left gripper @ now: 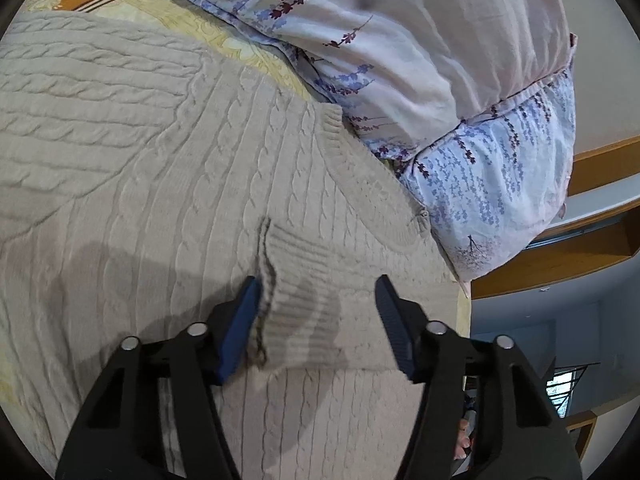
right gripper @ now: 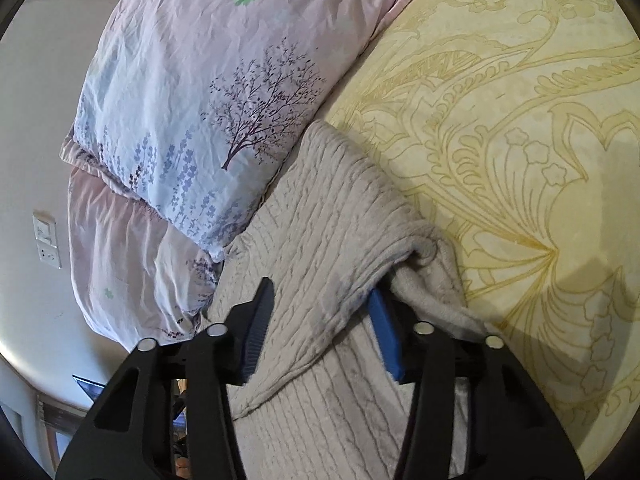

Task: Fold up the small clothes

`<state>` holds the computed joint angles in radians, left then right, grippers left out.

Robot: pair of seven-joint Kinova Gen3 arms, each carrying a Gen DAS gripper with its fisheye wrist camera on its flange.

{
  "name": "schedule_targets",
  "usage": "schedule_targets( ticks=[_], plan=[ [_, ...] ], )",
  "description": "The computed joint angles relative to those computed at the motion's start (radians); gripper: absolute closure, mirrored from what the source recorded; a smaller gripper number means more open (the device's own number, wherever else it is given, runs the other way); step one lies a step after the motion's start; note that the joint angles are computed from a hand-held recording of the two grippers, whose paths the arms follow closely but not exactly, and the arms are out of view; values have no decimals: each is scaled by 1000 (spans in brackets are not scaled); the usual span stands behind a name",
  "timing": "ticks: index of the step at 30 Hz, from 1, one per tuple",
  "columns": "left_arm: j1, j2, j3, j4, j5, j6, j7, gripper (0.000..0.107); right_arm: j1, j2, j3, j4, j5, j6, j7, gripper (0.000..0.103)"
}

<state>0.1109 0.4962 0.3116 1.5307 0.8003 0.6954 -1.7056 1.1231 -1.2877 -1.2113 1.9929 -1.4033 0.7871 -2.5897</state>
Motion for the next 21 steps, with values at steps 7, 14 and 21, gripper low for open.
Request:
schedule_targets(
  ticks=[7,14,21],
  plan=[
    [31,50,-12,-76,-65,34,36,96,-10,-28,11,12,14,1,-34,67],
    [49,32,-3,-122,-140,-19,1,101,-17,-99,47,-21,125,15,-143,94],
    [117,49,-62,-192,-299,18,59,101,8,-66,23,-92,209,73,-167,94]
  ],
)
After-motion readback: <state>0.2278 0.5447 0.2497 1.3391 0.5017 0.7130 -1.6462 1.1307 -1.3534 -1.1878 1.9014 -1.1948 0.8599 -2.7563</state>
